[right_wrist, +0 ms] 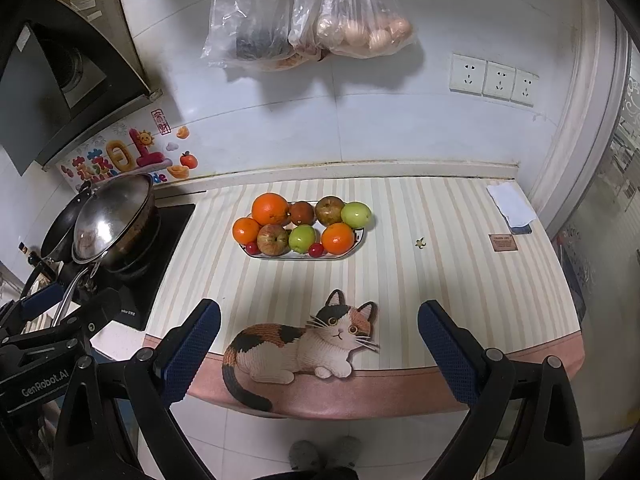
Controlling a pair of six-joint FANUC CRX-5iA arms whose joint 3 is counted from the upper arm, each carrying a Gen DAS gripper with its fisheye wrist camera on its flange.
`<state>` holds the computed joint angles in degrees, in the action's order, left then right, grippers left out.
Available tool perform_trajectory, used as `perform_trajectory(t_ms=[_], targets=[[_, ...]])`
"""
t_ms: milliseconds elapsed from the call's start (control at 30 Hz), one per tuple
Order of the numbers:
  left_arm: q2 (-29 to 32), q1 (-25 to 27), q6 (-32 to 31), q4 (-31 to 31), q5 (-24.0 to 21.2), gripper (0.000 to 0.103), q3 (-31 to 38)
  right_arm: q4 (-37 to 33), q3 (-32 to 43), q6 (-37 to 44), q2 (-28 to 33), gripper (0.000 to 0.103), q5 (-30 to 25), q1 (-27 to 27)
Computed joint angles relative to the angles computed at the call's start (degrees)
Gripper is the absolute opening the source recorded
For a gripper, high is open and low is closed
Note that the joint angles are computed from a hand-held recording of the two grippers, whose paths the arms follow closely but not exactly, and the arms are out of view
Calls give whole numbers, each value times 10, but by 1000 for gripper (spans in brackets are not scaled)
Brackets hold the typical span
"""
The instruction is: Organize fruits
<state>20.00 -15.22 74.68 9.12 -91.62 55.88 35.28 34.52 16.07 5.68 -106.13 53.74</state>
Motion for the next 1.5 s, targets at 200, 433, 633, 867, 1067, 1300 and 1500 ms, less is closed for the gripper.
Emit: perform_trajectory(t_ms=[200,433,633,867,1067,1300,1500], targets=[[-1,0,0,-1,-2,103,0,1,3,1,2,101,-2,0],[-9,1,3,-1,-2,103,-8,1,5,1,3,101,-4,1],[-11,2,-2,-1,0,103,-11,2,8,4,5,101,-5,2],[-17,3,-1,-1,3,103,-19,5,16,10,7,101,-7,4],[-23,3,-1,-2,4,103,-26,6,17,11,7,101,-8,5],[-24,1,2,-4,5,103,-27,8,16,9,5,101,-11,10],[-24,2,4,-3,3,103,-27,10,9,7,0,101,-10,13]])
